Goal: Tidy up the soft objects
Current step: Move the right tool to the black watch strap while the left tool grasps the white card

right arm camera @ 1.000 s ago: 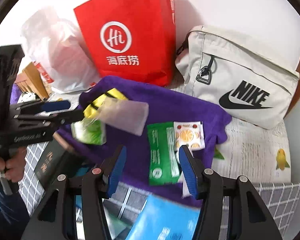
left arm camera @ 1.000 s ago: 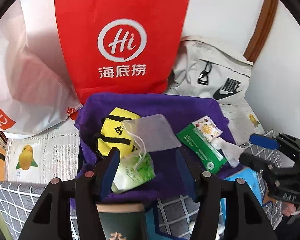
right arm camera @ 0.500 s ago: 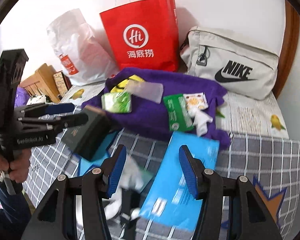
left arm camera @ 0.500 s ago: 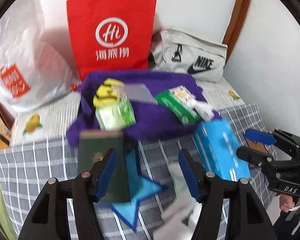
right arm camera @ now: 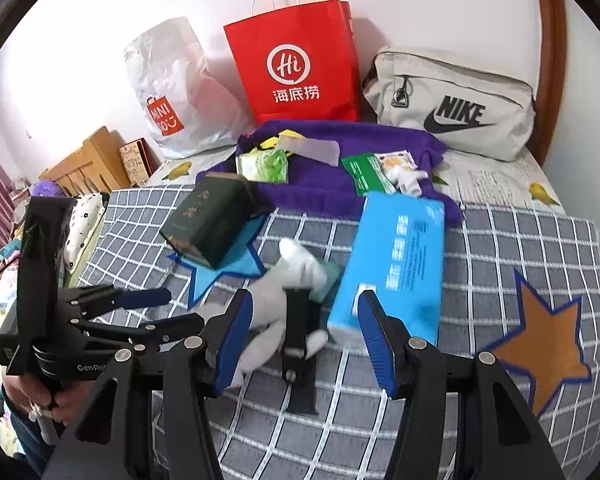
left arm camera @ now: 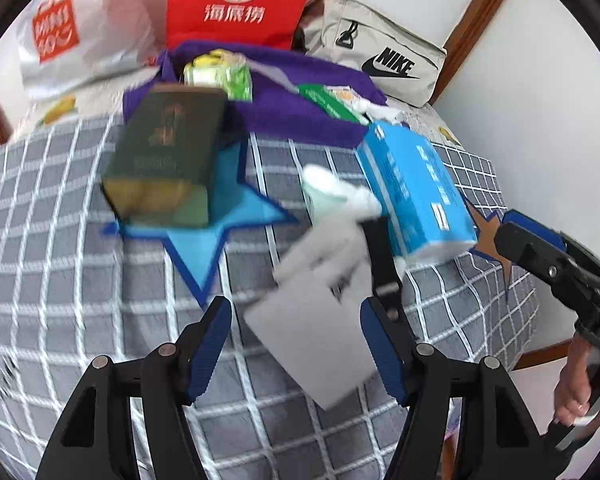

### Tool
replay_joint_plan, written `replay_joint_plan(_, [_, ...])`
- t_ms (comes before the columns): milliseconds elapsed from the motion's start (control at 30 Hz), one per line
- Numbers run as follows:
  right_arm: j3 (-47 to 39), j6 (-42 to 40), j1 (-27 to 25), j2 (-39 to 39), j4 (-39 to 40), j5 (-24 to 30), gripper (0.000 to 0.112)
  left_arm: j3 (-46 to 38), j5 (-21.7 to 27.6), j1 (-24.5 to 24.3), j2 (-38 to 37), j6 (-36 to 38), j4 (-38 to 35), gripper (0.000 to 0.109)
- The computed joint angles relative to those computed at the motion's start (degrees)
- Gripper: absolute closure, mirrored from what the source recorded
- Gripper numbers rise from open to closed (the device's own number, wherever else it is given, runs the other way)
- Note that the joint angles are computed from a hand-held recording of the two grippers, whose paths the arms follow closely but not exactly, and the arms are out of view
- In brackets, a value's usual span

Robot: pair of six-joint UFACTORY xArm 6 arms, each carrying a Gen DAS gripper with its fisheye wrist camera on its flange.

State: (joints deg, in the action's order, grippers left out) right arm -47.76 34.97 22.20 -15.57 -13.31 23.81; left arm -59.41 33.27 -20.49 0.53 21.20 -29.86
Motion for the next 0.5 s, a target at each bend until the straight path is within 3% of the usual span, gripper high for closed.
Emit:
replay_joint_plan(133, [3.46,2.09,0.82,-2.69,-0.64,-0.73,0.058,2.01,-0.48,-1.33,-0.34,-0.99,-0.66,0.043])
replay_joint_plan(200, [4.89,3.2,1.14,-3.86,-1.11,-0.54,0.058,2.13,-1.27,-2.02,0.13,-1.72,-0.21,0.038])
replay_joint_plan(433, [7.47,5.19,1.29,-5.16,-2.55,-0.07,0.058,0.95,-5.23,-3.89,4.06,-13.0,11.32,0.034])
replay_joint_plan(500, [7.85,5.67,1.15,-4.99,-2.77,0.3,0.058,0.61,-4.86,-3.85,4.86,-11.2,8.85,0.034])
